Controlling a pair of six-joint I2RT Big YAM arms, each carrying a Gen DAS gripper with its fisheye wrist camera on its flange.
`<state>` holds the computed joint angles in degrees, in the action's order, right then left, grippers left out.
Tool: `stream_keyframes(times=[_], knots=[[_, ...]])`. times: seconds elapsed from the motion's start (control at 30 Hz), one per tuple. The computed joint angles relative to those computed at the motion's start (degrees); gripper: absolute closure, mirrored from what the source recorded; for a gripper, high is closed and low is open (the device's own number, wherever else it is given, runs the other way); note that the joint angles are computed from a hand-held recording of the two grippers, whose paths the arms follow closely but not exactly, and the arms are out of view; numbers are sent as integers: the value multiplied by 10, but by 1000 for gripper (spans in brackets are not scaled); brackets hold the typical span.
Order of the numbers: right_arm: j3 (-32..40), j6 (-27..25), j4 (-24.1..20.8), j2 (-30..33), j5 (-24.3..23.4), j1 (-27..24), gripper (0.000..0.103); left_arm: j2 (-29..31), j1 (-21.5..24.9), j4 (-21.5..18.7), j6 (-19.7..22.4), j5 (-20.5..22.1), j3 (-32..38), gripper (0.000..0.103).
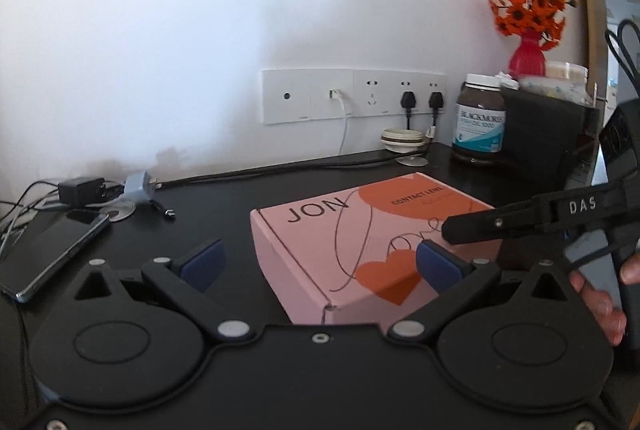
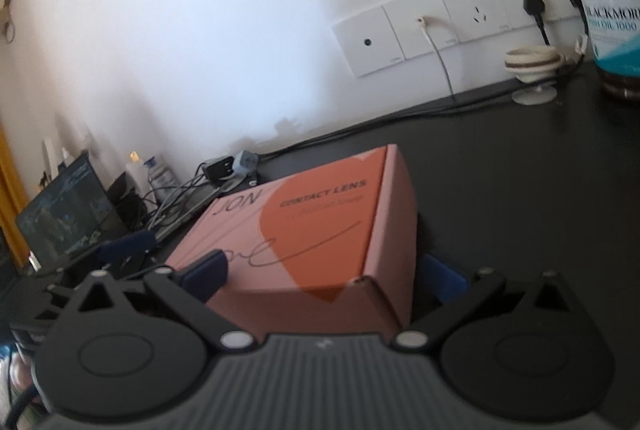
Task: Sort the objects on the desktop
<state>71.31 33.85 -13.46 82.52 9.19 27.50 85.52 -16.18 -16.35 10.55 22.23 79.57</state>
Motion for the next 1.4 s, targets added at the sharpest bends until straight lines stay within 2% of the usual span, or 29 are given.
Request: stream_keyframes(times=[0.17, 0.3, 0.47, 0.6, 0.77, 1.0, 1.23, 1.4], knots=[[-12, -48, -22, -29, 30, 13, 1, 0, 5, -53, -6, 0, 13, 0], [-26, -82, -32, -60, 30, 14, 1, -8, 12, -92, 21, 21, 11, 0], [-14, -188, -89, -63, 20, 19, 1, -12, 7, -115, 75, 4, 7, 0], [9, -260, -134, -48, 19, 25, 1, -5, 5, -126, 67, -5, 18, 0], [16, -249, -131, -38, 1, 16, 1, 6, 4, -141, 52, 2, 34, 0], [9, -211, -103, -34, -49, -5, 1, 16, -2, -151, 33, -14, 48, 0], [15, -228, -102, -27, -66, -9, 1, 22, -9, -157, 22, -39, 55, 0], [17, -234, -100, -25, -61, -9, 1, 24, -13, -159, 16, -53, 60, 0]])
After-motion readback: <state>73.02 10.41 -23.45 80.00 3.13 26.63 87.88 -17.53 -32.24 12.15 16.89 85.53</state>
